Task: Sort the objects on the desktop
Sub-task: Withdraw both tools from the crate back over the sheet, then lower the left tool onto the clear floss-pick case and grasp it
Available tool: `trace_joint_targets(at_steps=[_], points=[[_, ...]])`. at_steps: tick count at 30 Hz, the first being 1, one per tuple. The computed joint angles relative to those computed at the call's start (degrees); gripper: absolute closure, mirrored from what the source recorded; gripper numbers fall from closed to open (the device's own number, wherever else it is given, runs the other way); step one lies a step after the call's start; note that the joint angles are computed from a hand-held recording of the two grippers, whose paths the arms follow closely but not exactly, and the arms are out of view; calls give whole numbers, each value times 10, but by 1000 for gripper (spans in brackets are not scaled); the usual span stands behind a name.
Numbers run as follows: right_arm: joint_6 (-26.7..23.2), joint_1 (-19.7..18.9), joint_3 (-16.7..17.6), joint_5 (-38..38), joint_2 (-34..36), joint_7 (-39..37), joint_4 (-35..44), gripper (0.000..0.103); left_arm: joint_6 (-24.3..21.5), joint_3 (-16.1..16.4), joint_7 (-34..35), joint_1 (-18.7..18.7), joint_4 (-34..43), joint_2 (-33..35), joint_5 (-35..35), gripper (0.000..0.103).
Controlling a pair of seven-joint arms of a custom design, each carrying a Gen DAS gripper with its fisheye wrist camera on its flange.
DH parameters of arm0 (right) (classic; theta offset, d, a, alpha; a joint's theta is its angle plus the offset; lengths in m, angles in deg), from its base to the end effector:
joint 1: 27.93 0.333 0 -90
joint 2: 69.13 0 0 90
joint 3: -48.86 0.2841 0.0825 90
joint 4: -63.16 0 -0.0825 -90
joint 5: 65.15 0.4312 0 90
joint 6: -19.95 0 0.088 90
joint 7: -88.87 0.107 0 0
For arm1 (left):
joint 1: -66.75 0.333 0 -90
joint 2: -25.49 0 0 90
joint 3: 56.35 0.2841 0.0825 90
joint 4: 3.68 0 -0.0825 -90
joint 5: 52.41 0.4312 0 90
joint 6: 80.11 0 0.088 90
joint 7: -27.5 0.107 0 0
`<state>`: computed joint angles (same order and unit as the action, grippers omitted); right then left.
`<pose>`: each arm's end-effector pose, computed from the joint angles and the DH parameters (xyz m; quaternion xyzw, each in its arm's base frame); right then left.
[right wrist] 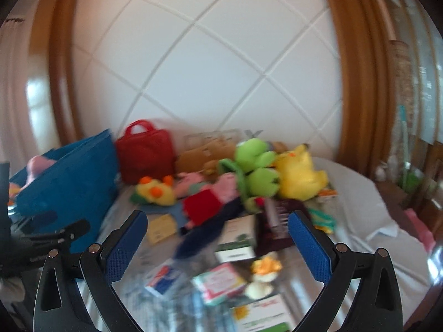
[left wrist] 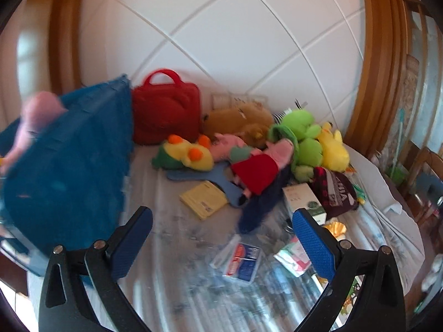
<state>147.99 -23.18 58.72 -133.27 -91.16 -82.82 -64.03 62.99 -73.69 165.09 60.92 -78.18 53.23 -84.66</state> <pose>0.5241 0.1151 0.5466 -0.2957 0.7824 -0.4865 0.2525 0.7349 -0.2540 0.5234 -0.3294 0.8322 -0.4278 0.1259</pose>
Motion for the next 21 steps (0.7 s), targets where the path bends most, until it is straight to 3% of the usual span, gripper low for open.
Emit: trace_joint_targets(at_steps=[3,5,11,15,19,21], points=[[23,-19,-17,-18,-41,42,-51,0,-11,17,-59,-33,27,31,46,0],[124,-33,-68,10,-57,28,-83,0,-14,33,-111,-60,50,57,89,1],[272,-58,-155,126,4,-176,-82,0,13,71,-253,-106,32,72,197,5],[335,-36,-203,266,65,-324,-67,0,16,82,-305,-112,4,65,248,6],[354,-11,-210,383,110,-431,-54,2,10,78,-315,-105,6,77,273,7],[361,-4,-204,431,133,-470,-46,9,4,74,-307,-101,13,86,278,6]])
